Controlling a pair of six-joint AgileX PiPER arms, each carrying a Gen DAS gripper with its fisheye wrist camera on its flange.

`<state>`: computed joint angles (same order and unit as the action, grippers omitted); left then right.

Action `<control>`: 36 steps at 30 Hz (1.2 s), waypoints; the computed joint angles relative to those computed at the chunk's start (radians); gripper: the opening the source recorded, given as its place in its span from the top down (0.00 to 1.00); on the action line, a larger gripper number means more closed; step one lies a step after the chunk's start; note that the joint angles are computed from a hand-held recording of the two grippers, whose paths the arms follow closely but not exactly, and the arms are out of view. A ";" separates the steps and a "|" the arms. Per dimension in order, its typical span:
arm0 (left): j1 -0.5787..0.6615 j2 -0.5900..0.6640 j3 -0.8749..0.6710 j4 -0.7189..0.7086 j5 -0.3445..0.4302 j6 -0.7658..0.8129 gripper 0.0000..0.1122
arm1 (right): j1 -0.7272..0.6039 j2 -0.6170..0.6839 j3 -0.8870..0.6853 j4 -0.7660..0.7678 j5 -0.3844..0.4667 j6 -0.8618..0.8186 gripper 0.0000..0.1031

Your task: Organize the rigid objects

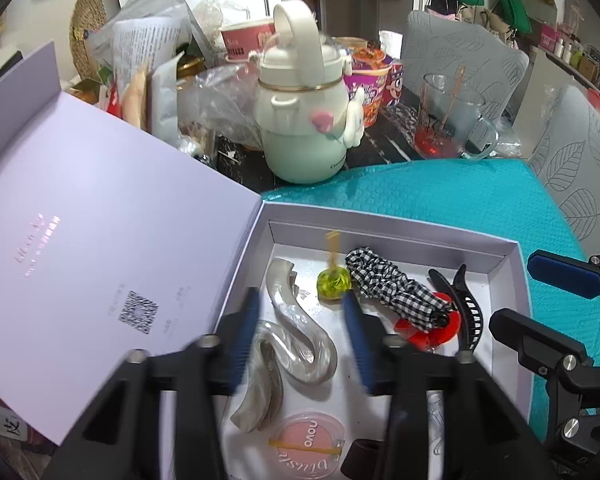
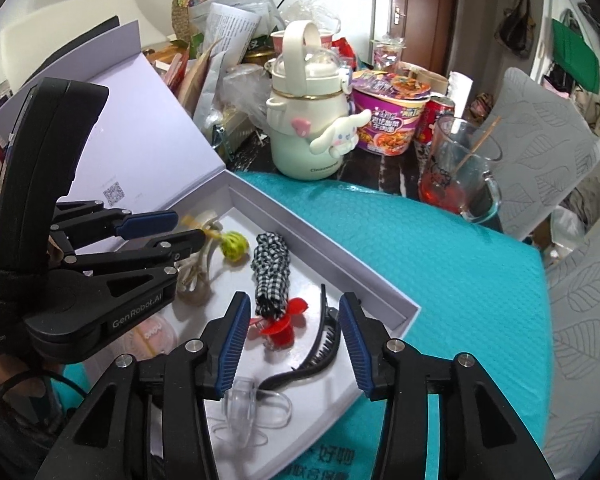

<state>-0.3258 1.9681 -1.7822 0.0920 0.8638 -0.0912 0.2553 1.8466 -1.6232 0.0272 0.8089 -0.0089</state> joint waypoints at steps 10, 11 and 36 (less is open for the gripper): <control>-0.033 -0.149 0.086 0.060 -0.040 -0.045 0.26 | 0.018 -0.124 0.066 -0.059 -0.002 0.041 0.52; -0.037 -0.167 0.099 0.064 -0.048 -0.045 0.26 | 0.023 -0.140 0.075 -0.072 -0.003 0.052 0.50; -0.201 -0.752 0.626 0.317 -0.099 -0.351 0.08 | 0.372 -0.619 0.461 -0.546 0.037 0.639 0.22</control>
